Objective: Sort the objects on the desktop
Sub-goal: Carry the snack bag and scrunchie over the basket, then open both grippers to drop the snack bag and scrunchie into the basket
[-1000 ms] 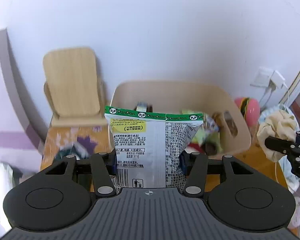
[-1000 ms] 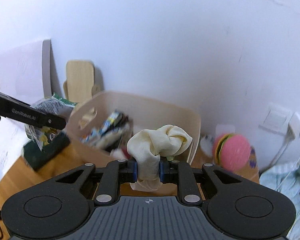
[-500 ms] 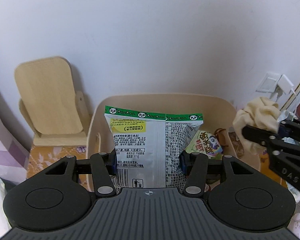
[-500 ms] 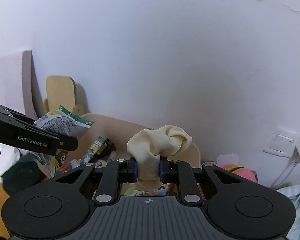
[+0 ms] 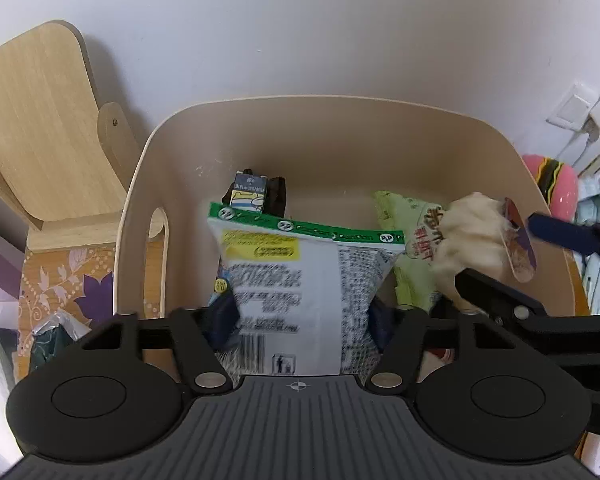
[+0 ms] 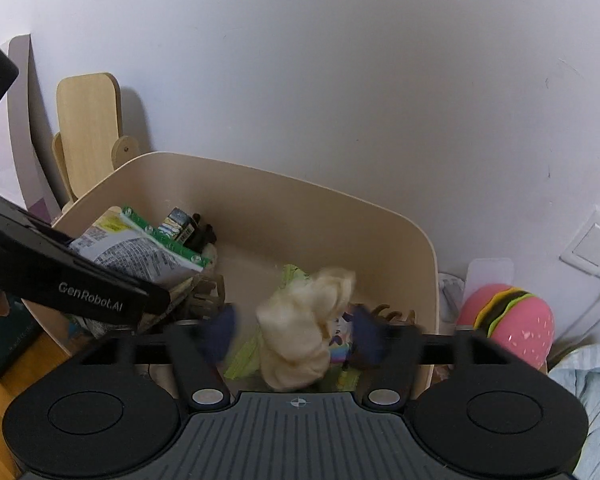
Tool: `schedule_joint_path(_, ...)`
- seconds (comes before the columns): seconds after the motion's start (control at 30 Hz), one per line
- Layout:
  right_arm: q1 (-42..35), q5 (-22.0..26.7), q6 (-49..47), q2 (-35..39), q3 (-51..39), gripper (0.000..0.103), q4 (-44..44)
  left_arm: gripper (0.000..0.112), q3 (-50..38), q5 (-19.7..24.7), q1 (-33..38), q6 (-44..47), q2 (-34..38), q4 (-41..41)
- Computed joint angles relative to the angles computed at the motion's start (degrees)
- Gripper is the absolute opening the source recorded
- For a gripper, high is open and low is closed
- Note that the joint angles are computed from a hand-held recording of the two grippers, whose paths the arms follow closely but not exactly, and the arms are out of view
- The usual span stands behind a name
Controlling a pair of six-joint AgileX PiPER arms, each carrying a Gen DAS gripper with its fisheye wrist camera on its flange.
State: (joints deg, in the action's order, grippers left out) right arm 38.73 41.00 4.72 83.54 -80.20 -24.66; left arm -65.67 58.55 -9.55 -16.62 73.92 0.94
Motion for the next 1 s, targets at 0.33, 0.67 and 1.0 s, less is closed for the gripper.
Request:
schedule_joint_path(0.33, 0.8, 2.0, 2.4, -2.8, 0.6, 0.103, -0.3, 0.075, -0.4, 4.8, -3.0, -6.9, -3.5, 4.5)
schedule_joint_path(0.67, 1.2, 5.5, 2.7, -8.0, 2.0, 0.103, 0.6, 0.079, 1.9, 5.0, -8.8, -12.3, -6.2, 10.2)
schedule_joint_path(1.0, 1.0, 6.9, 3.4, -9.2, 2.4, 0.103, 0.4, 0.085, 0.6, 5.0, -9.5, -12.0, -6.8, 11.7)
